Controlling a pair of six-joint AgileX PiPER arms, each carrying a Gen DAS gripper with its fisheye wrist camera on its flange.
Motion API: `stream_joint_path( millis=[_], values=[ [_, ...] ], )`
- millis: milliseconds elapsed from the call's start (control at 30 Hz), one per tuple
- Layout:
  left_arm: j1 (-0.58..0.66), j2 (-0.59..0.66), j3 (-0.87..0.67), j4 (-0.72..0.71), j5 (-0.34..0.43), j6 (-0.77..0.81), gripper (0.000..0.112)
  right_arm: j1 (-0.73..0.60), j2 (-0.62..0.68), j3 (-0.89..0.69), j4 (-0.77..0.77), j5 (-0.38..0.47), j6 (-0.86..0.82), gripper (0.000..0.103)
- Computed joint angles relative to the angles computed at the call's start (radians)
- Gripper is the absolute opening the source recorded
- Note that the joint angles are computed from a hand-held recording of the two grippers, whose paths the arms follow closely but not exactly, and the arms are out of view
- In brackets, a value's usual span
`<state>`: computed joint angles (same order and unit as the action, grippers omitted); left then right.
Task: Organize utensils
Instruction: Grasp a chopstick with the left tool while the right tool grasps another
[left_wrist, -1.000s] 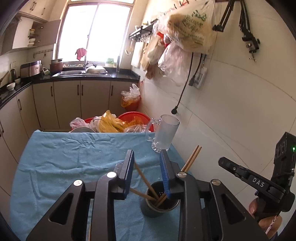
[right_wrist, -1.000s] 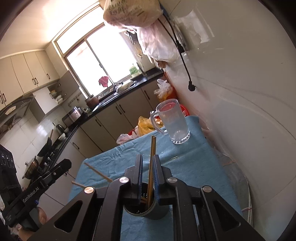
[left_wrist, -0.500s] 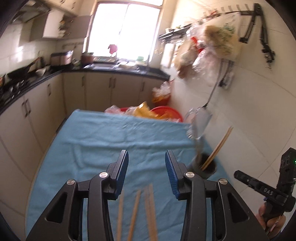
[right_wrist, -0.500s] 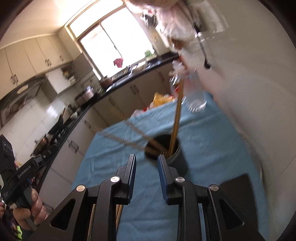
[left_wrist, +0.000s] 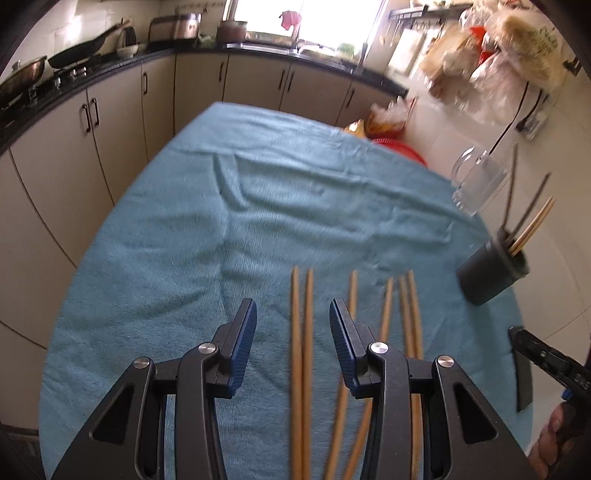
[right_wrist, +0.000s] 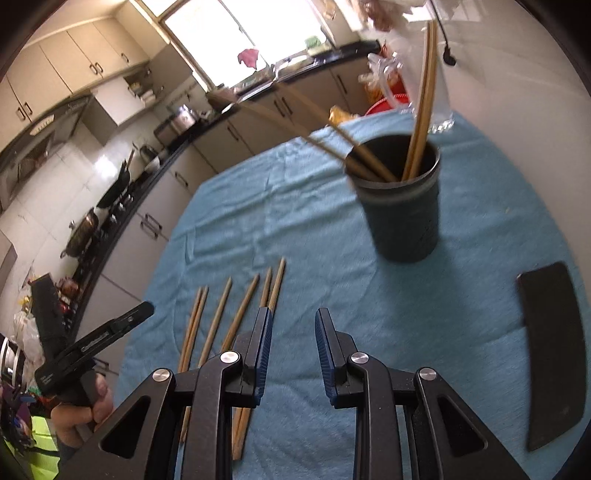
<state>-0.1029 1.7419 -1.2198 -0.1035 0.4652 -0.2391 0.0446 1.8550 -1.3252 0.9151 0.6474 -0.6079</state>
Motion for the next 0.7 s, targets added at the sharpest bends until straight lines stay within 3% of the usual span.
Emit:
stream_joint_path(
  millis=[67,200,467,700],
  values=[
    [-0.003,0.052,-0.040,-0.019,0.017,0.031,0.035,0.014,0.001,0.011,-0.006,-0.010,0.001,0.026],
    [-0.014,0.142,-0.131,0.018,0.082,0.014,0.017,0.035,-0.001,0.020,-0.021,-0.025,0.014,0.026],
    [-0.051,0.200,-0.172,0.174,0.100,-0.075,0.008,0.045,0.020,0.005,-0.058,-0.027,0.048,0.026],
    [-0.053,0.141,-0.072,0.239,0.044,-0.109,0.007,0.085,0.078,-0.064,-0.140,-0.008,0.128,0.026]
  ],
)
